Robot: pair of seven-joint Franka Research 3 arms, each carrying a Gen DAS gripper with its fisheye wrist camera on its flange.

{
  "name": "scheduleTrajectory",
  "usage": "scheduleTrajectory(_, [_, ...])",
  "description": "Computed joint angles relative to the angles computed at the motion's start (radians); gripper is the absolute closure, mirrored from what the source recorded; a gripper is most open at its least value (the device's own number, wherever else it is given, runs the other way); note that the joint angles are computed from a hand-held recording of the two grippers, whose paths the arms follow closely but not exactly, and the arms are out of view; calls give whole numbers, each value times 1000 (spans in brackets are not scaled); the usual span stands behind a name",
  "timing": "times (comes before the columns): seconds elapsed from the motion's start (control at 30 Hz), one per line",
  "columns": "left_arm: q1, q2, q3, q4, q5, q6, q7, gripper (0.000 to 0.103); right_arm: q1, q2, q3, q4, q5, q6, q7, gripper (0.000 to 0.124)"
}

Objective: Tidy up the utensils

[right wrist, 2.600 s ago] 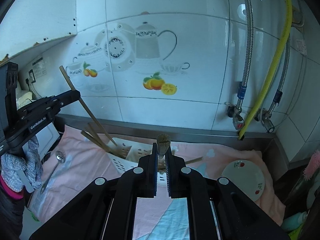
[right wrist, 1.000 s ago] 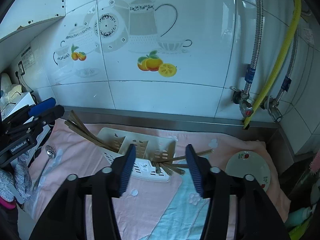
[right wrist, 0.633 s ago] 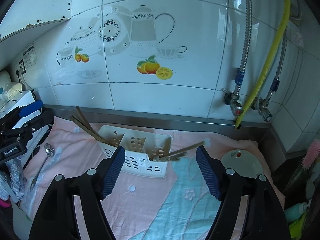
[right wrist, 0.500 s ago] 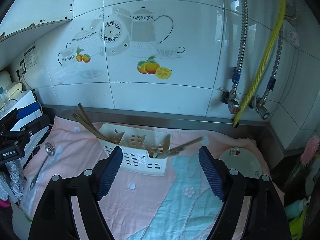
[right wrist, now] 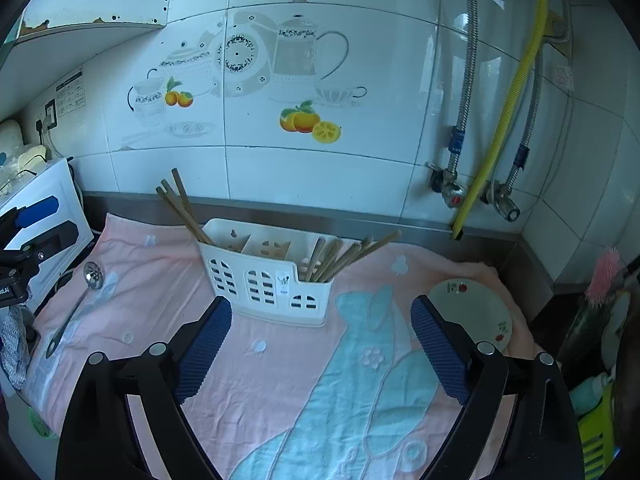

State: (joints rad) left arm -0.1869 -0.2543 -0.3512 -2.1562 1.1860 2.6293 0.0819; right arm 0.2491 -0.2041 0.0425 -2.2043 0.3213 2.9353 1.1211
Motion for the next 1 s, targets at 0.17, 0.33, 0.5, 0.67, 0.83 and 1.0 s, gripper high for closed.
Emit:
scheduleTrajectory(0.17, [-11, -28, -19, -32, -1, -43, 3, 5, -3, -39, 12, -65, -6, 51, 22, 33])
scheduleTrajectory(0.33, [-21, -62, -32, -72, -9, -60, -19, 5, 14, -86, 0, -135, 17, 95, 31, 31])
scheduleTrajectory(0.5, [-31, -87, -40, -107, -38, -59, -29, 5, 5, -133, 9, -210, 15, 134, 46, 30])
scheduleTrajectory(0.67, [-35, -99, -49, -139, -62, -54, -47, 5, 18, -170, -1, -275, 13, 152, 61, 29])
scheduleTrajectory(0.83, [-32, -120, -53, -181, -77, -41, -85, 5, 14, -200, 5, -341, 12, 184, 83, 29])
scheduleTrajectory(1.0, [-29, -147, -59, -221, -88, -36, -109, 5, -25, -231, 45, -405, -9, 231, 121, 29])
